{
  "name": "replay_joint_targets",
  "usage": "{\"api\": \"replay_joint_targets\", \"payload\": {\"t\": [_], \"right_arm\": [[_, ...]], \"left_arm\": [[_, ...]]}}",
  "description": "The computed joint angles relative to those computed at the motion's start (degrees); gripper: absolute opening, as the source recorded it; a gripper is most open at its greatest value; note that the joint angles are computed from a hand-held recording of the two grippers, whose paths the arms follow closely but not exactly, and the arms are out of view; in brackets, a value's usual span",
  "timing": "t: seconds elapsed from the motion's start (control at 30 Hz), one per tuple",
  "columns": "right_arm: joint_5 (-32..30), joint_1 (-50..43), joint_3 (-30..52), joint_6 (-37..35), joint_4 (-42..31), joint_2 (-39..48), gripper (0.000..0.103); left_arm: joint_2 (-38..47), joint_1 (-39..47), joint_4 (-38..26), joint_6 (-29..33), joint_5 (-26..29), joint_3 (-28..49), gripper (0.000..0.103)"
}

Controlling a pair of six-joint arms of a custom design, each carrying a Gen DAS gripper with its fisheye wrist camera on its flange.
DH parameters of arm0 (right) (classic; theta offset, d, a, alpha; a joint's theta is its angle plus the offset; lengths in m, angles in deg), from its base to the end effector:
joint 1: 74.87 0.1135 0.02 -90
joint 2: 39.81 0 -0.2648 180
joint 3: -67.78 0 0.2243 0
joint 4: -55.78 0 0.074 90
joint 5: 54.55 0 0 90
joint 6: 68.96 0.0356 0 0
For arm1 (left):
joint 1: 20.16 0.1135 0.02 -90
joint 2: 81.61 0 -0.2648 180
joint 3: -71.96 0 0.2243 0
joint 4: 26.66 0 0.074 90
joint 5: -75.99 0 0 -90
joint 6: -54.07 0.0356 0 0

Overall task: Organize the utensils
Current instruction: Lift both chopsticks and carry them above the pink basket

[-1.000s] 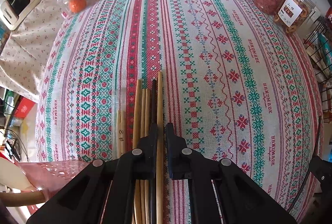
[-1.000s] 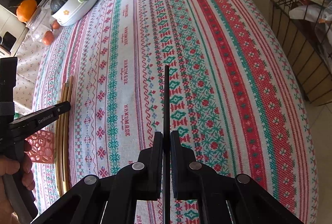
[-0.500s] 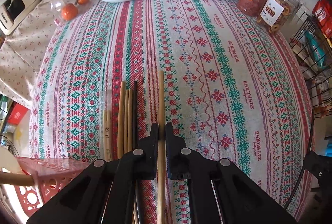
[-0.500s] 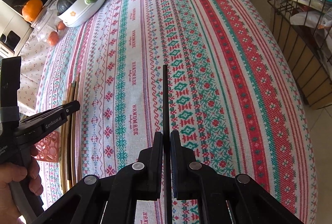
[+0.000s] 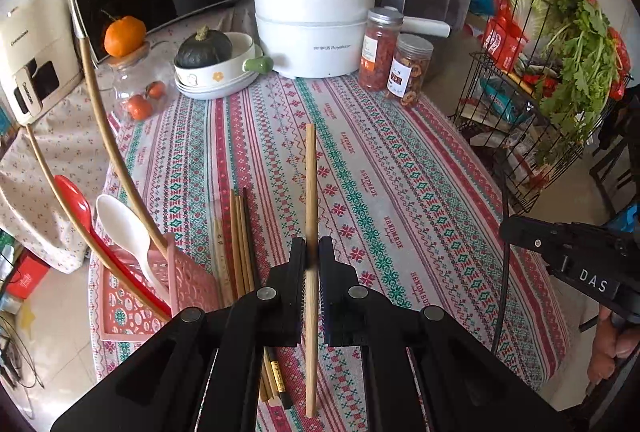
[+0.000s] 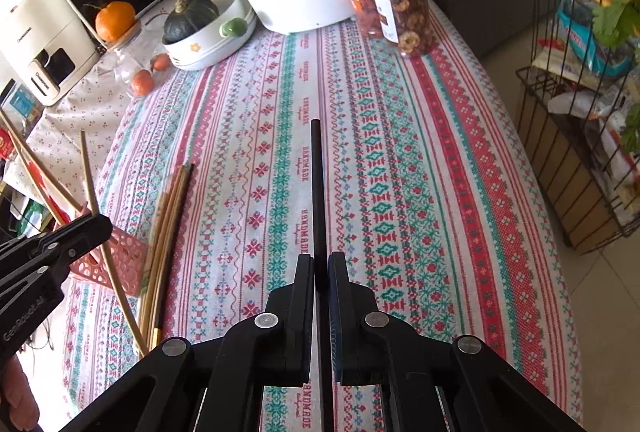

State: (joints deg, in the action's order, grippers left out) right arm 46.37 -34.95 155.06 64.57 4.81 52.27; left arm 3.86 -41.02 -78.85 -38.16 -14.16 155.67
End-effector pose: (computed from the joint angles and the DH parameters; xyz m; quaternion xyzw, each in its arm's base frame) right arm 0.2455 0.1966 0.2693 0.0580 0.9500 0.1271 0.2792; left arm 0.2689 -0.1024 0.2820 0.1535 0.9384 -0.0607 0.3034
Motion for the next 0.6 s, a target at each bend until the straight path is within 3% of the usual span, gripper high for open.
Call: {"api": "replay_joint_targets", "payload": {"t": [0.13, 0.3, 0.6], "right_arm": [[5.3, 4.6, 3.0, -0.8, -1.9, -0.2, 0.005], [10.3, 9.3, 6.8, -2.8, -2.9, 1.3, 0.005], [14.4, 13.5, 13.4, -5.6, -1.3, 4.0, 0.005]], "left_arm": [[-9.7, 2.1, -1.3, 2.2, 2.9, -3.9, 0.006], [-21.7, 8.0, 1.5, 5.0, 8.4, -10.7, 0.006], [-28.7, 24.2, -3.9, 9.0, 24.6, -5.9, 0.006]]}}
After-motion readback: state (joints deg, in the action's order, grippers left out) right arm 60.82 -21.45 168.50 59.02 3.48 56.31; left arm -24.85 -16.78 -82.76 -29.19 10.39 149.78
